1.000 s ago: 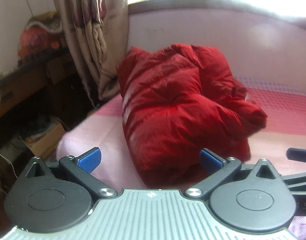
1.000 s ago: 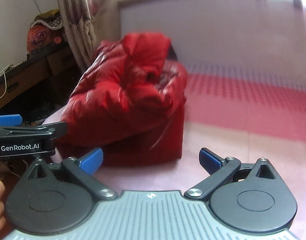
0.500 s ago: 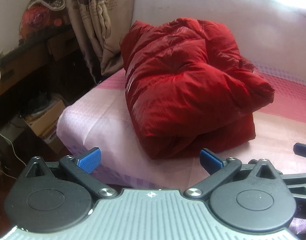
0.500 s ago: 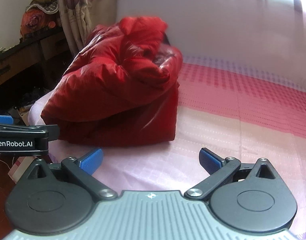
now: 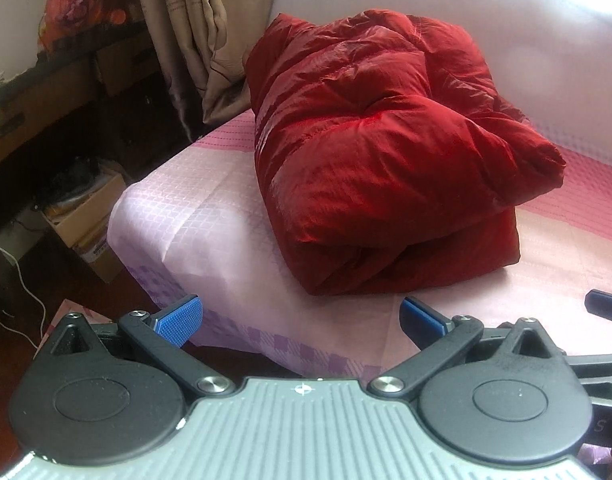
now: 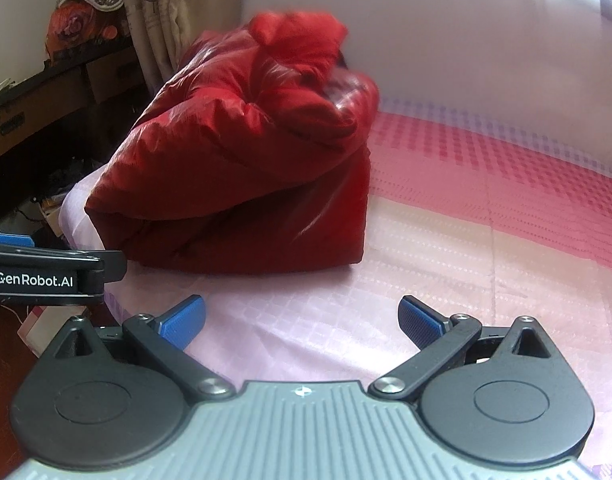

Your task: Fold large clothes

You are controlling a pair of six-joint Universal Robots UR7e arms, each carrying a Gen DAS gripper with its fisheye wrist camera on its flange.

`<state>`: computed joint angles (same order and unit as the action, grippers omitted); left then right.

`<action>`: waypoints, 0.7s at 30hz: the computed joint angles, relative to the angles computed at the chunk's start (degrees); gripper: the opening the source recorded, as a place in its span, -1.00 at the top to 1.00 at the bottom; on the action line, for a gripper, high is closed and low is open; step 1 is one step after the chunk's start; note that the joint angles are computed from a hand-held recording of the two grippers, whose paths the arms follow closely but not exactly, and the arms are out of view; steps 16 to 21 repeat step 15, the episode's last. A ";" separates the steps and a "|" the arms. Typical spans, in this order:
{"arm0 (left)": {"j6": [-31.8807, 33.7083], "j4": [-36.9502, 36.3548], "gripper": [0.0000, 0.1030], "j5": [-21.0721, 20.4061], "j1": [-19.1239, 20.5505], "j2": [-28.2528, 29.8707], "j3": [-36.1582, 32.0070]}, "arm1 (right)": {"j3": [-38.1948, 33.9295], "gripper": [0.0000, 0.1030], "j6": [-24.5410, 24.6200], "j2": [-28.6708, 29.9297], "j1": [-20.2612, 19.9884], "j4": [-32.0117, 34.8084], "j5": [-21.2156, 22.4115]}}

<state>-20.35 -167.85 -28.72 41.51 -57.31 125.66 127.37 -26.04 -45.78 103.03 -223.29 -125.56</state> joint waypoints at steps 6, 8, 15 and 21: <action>-0.65 0.40 -1.00 -0.37 0.39 0.24 -0.06 | -0.07 -1.00 0.03 -0.19 -0.10 0.78 0.04; -1.61 1.45 -1.00 -0.76 0.62 0.08 -0.17 | -0.10 -1.00 -0.06 -0.18 -0.11 0.84 0.00; -2.02 1.43 -1.00 0.38 0.65 0.29 -0.01 | -0.09 -1.00 0.28 -0.20 -0.06 1.55 -0.26; -2.02 1.43 -1.00 0.38 0.65 0.29 -0.01 | -0.09 -1.00 0.28 -0.20 -0.06 1.55 -0.26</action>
